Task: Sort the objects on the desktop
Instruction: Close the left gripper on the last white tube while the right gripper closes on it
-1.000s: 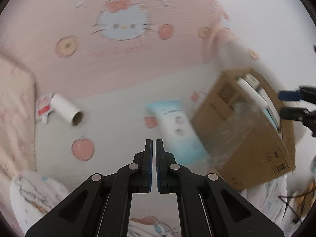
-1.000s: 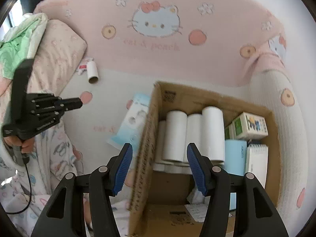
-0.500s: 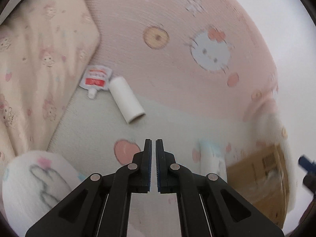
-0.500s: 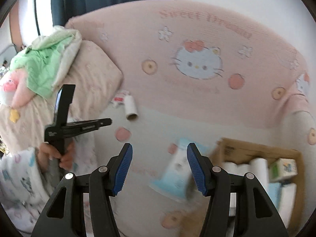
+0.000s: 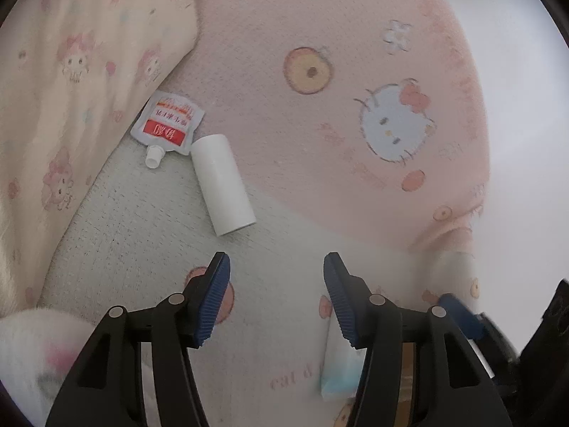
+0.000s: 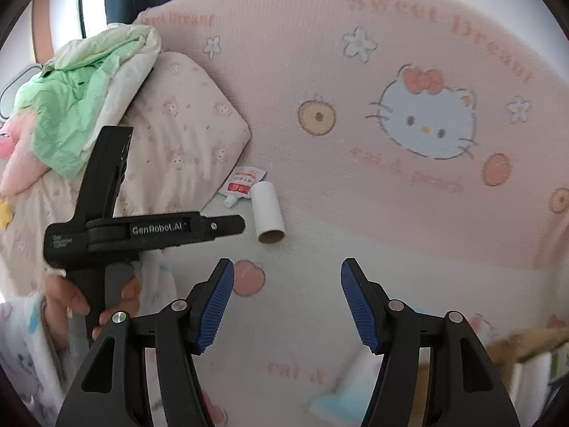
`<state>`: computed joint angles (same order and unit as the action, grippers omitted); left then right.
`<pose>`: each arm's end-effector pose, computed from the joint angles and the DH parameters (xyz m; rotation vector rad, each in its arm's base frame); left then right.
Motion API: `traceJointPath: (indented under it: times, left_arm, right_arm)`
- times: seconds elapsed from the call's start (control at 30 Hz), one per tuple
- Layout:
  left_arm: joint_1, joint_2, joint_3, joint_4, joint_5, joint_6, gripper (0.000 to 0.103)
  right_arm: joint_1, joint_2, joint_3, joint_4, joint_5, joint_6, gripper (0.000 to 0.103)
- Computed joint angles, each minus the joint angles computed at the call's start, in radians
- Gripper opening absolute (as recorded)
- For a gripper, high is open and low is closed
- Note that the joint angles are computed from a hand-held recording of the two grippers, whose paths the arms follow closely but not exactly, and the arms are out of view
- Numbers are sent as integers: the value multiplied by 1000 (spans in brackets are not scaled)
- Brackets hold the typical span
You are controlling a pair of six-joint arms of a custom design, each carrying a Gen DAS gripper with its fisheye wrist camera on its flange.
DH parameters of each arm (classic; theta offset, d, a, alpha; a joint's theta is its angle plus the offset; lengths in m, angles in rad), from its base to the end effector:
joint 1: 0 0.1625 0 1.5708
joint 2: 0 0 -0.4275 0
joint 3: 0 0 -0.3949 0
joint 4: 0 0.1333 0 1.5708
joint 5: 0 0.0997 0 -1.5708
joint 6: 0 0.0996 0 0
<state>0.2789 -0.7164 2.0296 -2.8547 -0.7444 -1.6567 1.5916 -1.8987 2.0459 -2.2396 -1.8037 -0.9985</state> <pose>-0.4437 -0.3419 -0.0090 -0.4876 2.7424 -1.2116 0.1184 -0.3853 0.4750 1.2229 -2.3580 0.4797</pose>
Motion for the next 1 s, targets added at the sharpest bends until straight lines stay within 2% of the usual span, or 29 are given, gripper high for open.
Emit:
traceJointPath:
  times: [0.07,0.17,0.43,0.57,0.67,0.77,1.0]
  left_arm:
    - [8,-4,24,-47,22,-32,59]
    - [23,-10,47,-76,48,-88,59]
    - [140,42,65,-338,-71,-76,59]
    - [171,74,72,-439,-100,-114,59]
    - [186,104,78,-556,-120,-96,59]
    - [191,100,60,-491,-111,-110,58]
    - [196,78,48,-384,-103,-96,47]
  right_arm:
    - [-9,33,3,-17,16,4,60]
    - [-10,96,5,-39,-17,27,61]
    - [-19,262,5,-95,-96,88,61]
    - [-23,323,-7,-104,-108,115,61]
    - [-19,357,-21,-112,-109,118,61]
    - [-17,383,-35,-116,-92,114,61]
    - [-30,437,-70,-121,-78,146,61]
